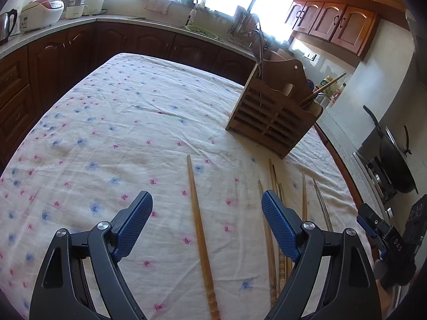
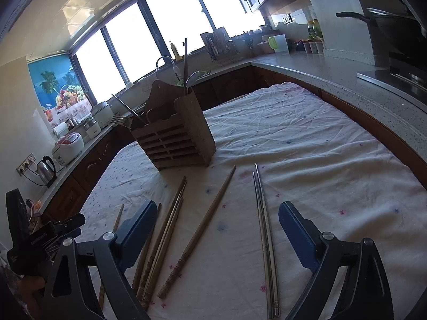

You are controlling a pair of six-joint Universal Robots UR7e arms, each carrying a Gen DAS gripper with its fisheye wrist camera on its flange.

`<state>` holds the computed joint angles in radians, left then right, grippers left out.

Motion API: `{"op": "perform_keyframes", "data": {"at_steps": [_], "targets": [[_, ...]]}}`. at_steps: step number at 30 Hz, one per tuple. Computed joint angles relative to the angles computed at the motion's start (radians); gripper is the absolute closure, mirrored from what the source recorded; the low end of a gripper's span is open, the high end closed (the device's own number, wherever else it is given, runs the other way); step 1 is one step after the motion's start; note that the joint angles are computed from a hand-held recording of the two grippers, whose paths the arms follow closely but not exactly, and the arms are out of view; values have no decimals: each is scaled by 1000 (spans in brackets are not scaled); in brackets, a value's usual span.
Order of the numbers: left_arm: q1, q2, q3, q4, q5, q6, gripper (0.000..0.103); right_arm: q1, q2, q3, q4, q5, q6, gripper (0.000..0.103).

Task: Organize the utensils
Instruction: 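Move both tools back to the wooden chopsticks on the cloth, then grasp a wooden chopstick with each tool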

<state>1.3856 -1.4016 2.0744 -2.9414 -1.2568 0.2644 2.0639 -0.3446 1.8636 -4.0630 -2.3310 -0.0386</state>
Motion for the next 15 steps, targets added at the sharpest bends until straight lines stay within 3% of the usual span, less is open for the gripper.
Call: {"op": "perform_keyframes", "data": {"at_steps": [4,9,15], "targets": [[-11,35,-35,43,42,19,19,-13,-8,-24,88,-2,24,25],[-7,91,-100,123,59,16,39,-40,-21,-67,221,7,52,35],[-8,149,-164,183,92,22,50,-77,-23,-147,397,8,77,49]]}}
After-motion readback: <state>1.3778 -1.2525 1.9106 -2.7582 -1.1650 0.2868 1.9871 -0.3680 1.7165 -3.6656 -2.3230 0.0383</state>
